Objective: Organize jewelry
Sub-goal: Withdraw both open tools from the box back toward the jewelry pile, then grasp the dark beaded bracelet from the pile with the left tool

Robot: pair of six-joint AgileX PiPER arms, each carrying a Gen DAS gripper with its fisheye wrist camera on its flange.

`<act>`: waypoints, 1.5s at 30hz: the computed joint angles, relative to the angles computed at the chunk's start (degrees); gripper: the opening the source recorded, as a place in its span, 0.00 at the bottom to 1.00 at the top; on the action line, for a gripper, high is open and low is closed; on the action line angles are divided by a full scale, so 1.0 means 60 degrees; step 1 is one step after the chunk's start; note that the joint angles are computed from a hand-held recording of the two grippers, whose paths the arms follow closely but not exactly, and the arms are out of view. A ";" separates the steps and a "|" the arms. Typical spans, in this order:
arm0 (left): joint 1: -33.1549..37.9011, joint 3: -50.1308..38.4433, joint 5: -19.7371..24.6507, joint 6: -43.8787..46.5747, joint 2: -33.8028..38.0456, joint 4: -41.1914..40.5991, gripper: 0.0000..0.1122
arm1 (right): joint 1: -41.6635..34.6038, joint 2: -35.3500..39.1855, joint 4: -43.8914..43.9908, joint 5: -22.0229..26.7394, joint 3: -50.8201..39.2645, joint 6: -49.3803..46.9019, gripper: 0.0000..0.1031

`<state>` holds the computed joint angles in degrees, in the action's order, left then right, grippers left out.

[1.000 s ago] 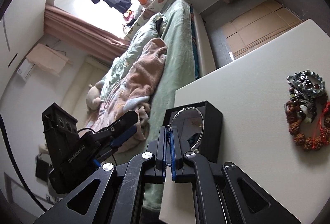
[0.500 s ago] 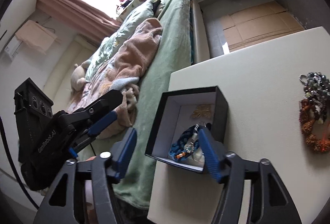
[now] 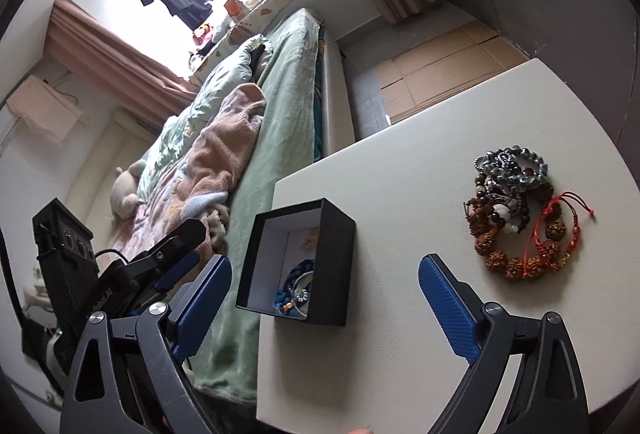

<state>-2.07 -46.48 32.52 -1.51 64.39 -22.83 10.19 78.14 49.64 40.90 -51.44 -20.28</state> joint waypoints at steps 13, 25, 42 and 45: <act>-0.1760 -0.0093 -0.0532 -0.1834 0.0033 0.1474 0.85 | -0.1311 -0.0680 -0.0664 0.0762 0.0230 -0.0058 0.92; -0.3437 -0.1657 0.0073 -0.3908 0.1104 0.3759 0.85 | -0.3053 -0.0650 -0.0861 0.1558 0.0038 -0.0268 0.92; -0.4109 -0.3170 -0.0042 -0.2506 0.3478 0.2282 0.85 | -0.5811 0.0553 -0.0105 0.2376 -0.0139 -0.0952 0.92; -0.4054 -0.3167 -0.0201 -0.1910 0.3927 0.1624 0.67 | -0.6015 0.0933 0.0047 0.2455 -0.0171 -0.0869 0.91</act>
<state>-26.39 -65.48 31.32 -12.97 87.95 -13.08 -25.90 83.74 49.92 55.63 -52.47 -25.50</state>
